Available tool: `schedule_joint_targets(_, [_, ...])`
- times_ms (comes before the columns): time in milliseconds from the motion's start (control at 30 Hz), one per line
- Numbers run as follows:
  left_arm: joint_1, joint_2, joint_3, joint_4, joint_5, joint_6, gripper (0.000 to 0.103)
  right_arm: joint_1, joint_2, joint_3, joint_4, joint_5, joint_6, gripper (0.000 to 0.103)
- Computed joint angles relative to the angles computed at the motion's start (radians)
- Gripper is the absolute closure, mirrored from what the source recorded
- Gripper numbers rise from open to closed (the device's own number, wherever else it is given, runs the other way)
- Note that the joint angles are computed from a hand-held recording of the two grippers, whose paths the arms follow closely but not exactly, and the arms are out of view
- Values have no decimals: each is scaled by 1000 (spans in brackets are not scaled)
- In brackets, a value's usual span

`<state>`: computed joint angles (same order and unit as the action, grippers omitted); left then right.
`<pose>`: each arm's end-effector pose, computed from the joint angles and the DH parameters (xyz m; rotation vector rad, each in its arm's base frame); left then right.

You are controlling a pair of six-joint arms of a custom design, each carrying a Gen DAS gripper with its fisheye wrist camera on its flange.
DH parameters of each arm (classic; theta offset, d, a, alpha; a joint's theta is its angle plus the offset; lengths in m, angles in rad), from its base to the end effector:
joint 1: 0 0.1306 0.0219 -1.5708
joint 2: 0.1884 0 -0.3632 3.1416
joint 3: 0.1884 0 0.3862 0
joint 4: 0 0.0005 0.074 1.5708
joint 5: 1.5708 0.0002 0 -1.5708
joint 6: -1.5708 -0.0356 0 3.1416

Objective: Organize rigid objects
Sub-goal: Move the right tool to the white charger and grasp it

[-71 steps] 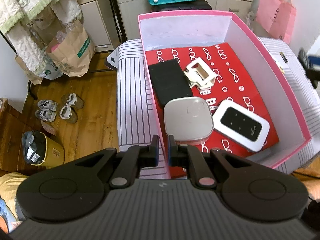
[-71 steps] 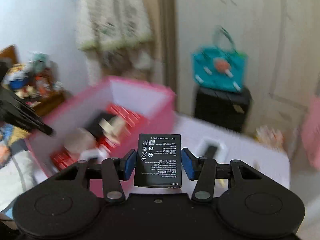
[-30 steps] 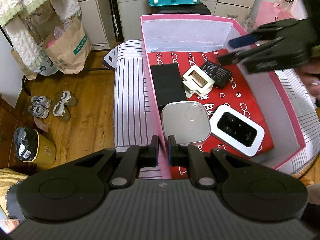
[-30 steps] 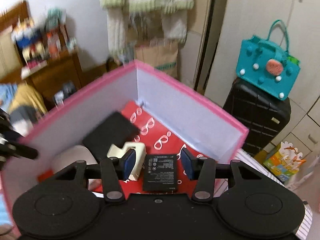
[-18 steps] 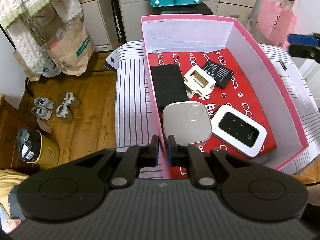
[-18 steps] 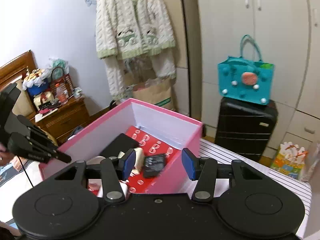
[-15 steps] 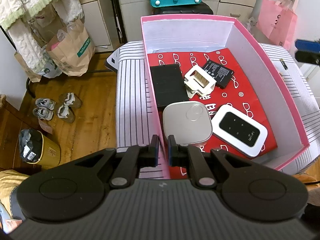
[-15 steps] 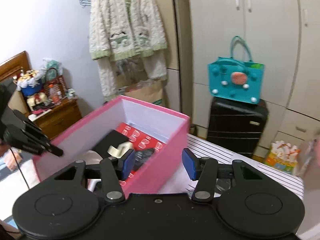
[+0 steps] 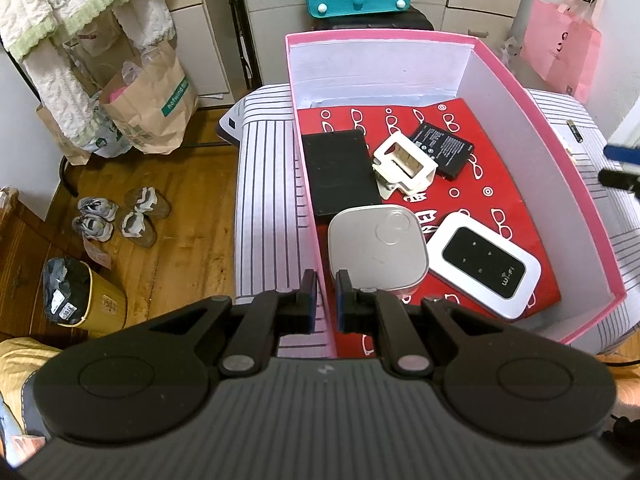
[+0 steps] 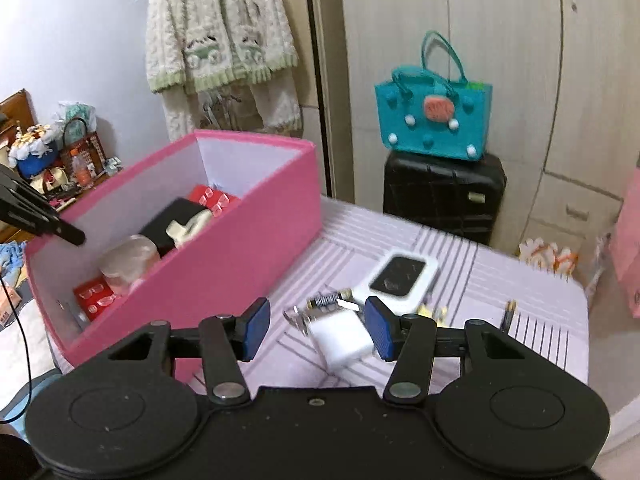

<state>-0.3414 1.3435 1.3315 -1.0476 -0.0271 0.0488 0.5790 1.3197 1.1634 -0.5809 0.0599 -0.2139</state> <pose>0.4217 -0.1494 0.3932 0.3747 2.6065 -0.0984 0.3878 0.2504 0.3592 -0.3925 2.2966 0.3339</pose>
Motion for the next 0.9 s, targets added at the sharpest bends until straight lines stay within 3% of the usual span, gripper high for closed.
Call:
schedule_joint_targets(233, [-5,1,0,2,-14,8,95,-20,31,-34,3,-110,-36,44])
schedule_joint_targets(433, [-1,9,-2,6,-6,17,95,-13,72,-43,40,-13,7,44])
schedule_joint_targets(667, [0,11,-1,6,-3,21,95,-34,112,-23,63,-43,30,42])
schedule_joint_targets(800, [2,10,-3,6,1,25,95,-6,140,-10,62,27,58,42])
schedule_joint_targets(900, [1,9,-5,11,-3,18,95,8,152,-9,82,72,63,35])
